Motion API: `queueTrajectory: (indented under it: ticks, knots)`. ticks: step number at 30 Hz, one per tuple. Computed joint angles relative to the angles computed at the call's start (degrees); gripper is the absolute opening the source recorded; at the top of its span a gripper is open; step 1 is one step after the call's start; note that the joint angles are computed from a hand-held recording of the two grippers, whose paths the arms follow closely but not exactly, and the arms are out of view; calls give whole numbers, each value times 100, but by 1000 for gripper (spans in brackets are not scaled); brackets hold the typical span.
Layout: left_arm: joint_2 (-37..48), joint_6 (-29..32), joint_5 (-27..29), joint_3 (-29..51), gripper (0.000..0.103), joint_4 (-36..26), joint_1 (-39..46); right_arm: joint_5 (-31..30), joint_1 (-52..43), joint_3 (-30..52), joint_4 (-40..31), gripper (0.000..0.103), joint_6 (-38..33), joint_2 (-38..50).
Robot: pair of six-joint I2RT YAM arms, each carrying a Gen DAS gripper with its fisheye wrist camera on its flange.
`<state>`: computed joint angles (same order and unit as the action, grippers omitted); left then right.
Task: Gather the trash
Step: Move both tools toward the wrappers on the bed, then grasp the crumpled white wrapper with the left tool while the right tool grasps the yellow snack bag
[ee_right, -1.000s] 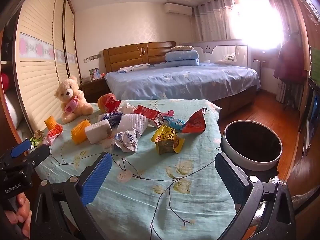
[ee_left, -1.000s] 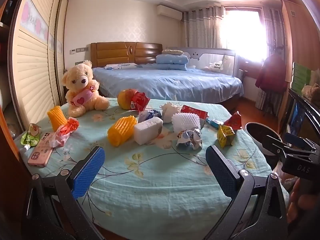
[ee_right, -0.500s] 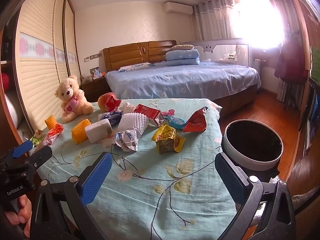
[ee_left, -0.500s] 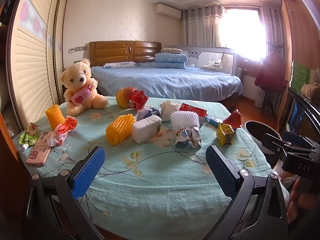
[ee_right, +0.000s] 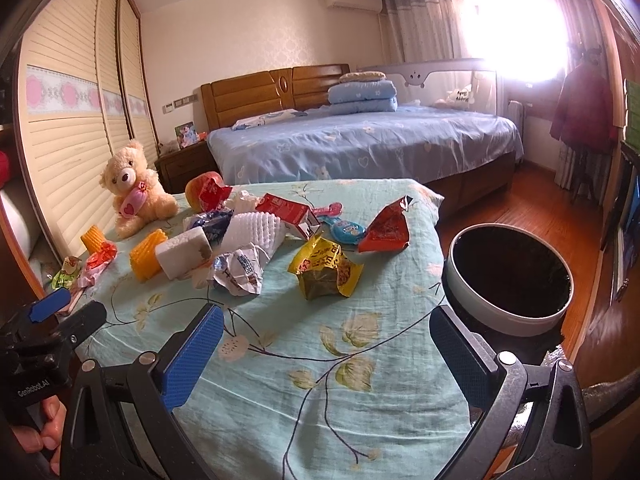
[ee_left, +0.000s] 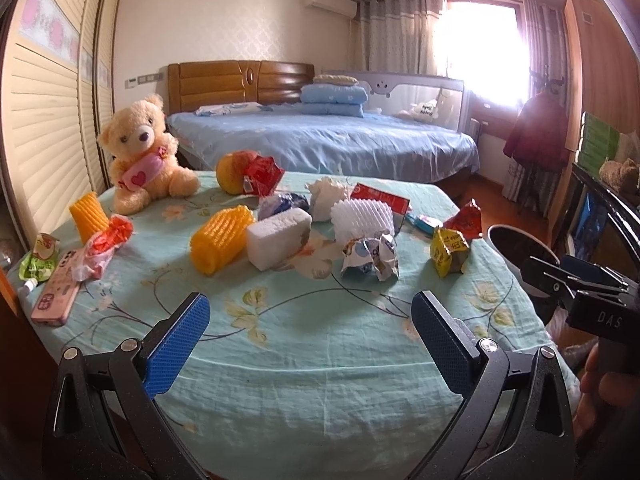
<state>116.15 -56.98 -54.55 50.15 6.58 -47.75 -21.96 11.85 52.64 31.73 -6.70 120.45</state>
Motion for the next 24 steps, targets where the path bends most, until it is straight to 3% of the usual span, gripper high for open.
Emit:
queueTrajectory:
  ticks: [14, 17, 24]
  knots:
    - [545, 692, 1055, 679, 101, 170, 881, -126, 70, 1599, -1220, 101, -8, 950]
    - [696, 911, 1278, 910, 95, 191, 1069, -32, 109, 2148, -1689, 95, -64, 1204]
    - [1126, 1414, 1877, 1544, 92, 190, 1513, -65, 173, 3427, -2699, 80, -61, 1839]
